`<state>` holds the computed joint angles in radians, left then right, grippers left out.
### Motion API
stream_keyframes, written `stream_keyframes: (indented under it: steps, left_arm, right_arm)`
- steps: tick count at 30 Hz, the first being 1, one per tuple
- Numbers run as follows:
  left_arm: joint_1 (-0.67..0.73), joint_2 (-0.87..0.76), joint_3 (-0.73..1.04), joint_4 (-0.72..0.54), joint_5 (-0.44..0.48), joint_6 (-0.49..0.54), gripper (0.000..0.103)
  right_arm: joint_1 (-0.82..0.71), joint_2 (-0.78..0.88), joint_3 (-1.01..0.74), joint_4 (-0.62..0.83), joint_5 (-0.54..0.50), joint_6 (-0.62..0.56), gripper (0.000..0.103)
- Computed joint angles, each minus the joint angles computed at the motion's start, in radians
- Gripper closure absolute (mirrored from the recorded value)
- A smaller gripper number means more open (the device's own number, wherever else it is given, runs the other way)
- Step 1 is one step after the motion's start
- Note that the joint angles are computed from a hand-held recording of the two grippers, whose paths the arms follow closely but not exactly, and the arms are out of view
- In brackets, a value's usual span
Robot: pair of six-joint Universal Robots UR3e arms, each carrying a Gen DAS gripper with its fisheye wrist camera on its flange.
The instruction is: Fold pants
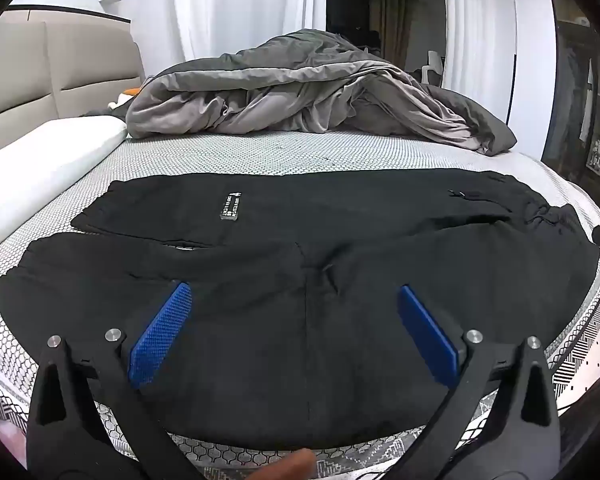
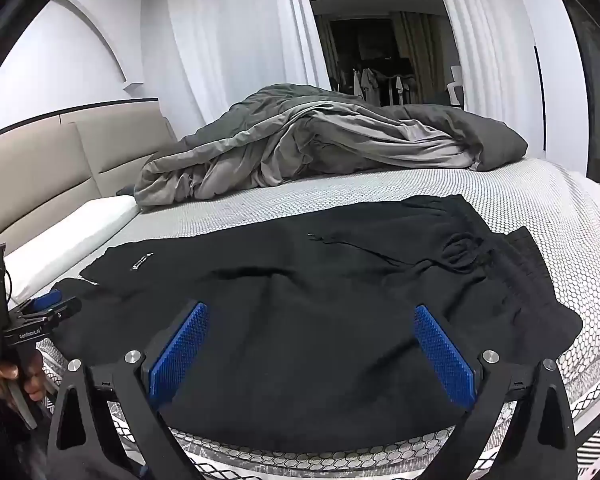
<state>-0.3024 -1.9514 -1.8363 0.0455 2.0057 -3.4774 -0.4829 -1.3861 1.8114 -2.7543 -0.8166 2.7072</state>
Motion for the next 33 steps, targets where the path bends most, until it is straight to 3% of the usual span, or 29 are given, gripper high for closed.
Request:
stream_keyframes:
  steps: [11,14,33]
  left_arm:
    - [0.022,-0.009,0.005,-0.013,-0.022,-0.012,0.001]
    - [0.025,-0.009,0.003,-0.01,-0.025,-0.01,0.001]
    - [0.023,-0.019,0.011,-0.009,-0.019,-0.002,0.001]
  right_arm:
    - [-0.018,0.022,-0.03,0.049,0.008,-0.073,0.0]
    - [0.022,-0.002,-0.002,0.005,-0.041,-0.051,0.0]
    - [0.033,-0.005,0.0,-0.003,-0.061,-0.042,0.0]
